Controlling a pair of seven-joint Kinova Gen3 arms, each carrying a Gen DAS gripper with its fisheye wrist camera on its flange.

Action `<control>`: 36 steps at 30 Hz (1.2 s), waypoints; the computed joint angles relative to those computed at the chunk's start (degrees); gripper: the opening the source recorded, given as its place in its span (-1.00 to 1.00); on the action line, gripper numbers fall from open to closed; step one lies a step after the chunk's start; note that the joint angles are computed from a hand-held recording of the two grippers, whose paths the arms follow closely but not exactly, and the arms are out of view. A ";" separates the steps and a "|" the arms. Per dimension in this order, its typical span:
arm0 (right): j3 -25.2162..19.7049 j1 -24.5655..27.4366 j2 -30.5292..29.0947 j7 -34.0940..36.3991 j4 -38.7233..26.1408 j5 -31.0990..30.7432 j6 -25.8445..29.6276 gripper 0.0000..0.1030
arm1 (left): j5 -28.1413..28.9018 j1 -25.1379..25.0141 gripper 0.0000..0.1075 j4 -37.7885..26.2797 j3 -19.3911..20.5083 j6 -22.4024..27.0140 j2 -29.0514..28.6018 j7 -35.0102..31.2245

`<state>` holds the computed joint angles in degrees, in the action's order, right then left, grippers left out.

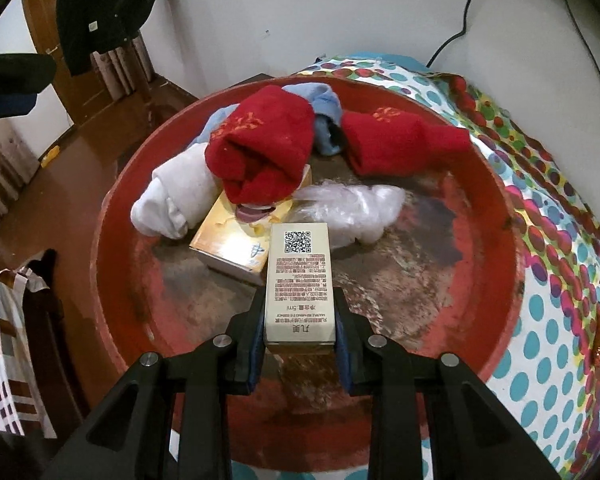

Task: Organize objects
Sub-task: 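Carry the white QR-code box in the right tool into the red tray and release, then move the left tool to the red candy bar while the right tool grasps the white sock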

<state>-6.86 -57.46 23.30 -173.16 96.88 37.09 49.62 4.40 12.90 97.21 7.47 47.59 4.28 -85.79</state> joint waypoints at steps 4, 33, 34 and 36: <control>-0.10 -0.27 -0.22 0.23 0.50 0.25 0.40 -0.48 | -0.71 -0.22 0.08 -0.02 -0.36 -0.07 0.12 1.02; -8.12 5.82 -31.58 -35.16 40.43 5.69 14.36 0.07 | -4.09 15.82 0.08 -3.87 7.41 -1.64 9.35 -1.96; -6.24 8.30 -33.34 -34.25 42.67 6.29 13.39 0.07 | -4.04 17.35 0.08 -5.01 7.70 -1.73 10.86 -1.64; -1.57 12.25 -35.25 -32.06 45.90 9.61 9.18 0.07 | -4.76 21.18 0.08 -8.80 8.01 -0.60 14.86 -0.37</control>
